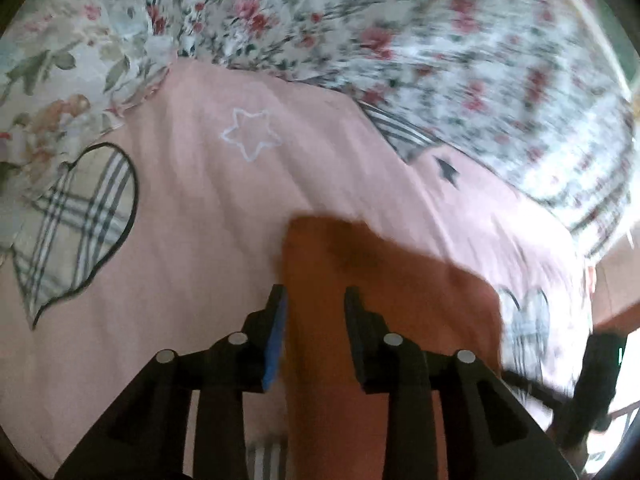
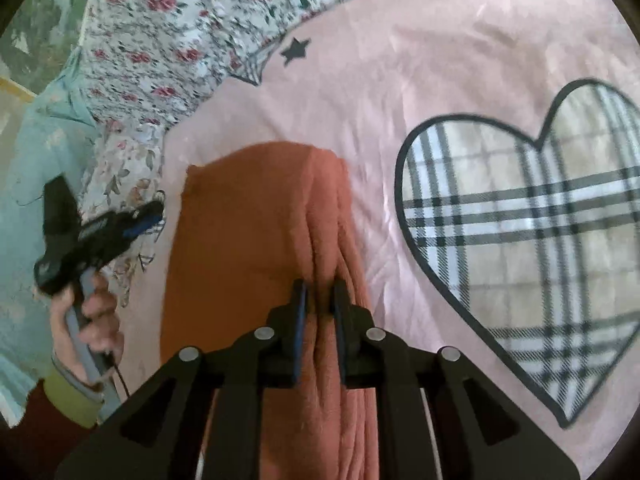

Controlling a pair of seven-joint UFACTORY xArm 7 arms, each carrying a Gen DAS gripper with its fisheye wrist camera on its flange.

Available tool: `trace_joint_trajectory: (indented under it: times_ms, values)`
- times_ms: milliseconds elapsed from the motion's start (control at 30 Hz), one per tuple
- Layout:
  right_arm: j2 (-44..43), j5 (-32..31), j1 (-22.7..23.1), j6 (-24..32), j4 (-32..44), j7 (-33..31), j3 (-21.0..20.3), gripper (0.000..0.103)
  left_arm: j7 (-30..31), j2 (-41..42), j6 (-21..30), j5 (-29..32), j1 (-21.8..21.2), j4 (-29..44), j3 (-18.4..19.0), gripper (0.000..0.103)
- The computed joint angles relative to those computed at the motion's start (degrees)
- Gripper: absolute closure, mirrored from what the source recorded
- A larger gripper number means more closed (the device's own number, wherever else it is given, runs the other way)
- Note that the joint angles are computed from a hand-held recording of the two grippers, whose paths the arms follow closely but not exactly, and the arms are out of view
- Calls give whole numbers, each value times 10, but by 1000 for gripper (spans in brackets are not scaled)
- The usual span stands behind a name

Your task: Fold small clothes

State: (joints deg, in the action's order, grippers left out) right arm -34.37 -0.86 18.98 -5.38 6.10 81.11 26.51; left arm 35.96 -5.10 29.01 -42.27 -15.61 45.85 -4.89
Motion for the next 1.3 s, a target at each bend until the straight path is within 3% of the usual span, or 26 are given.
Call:
trace_joint_trajectory:
  times_ms: [100,267,433,667,833,1033,1067,1100,1200,1300]
  values:
    - [-64,11,54,52,-14,24,-7,88,49,-94,46,-29,-2,-80,21,68]
    - [-121,10,120,134,-11,94,23,80,36,-225,91,12,-7,-207,47,57]
    - [-100,-13,136,143,1,163,60,79,12,-277,140,47,3,-271,91,56]
    - [-61,-46,110,94,5,215,79,78,19,-295,167,24,-1,-287,116,54]
    - [-51,-67,84,85,7,186,52,75,16,-279,152,17,-10,-272,99,53]
    - [26,-63,3,-17,7,147,65,74,8,-235,128,18,-15,-257,86,53]
    - [24,-57,-8,-15,9,143,79,76,7,-230,125,18,-16,-256,85,53]
    - [2,-49,-11,-7,6,144,90,94,4,-226,125,19,-16,-254,82,53]
    - [-87,-39,-10,43,-4,170,128,94,4,-233,123,23,-15,-258,79,53]
    - [-27,-57,-6,51,5,158,103,95,-8,-210,118,36,-15,-256,73,51]
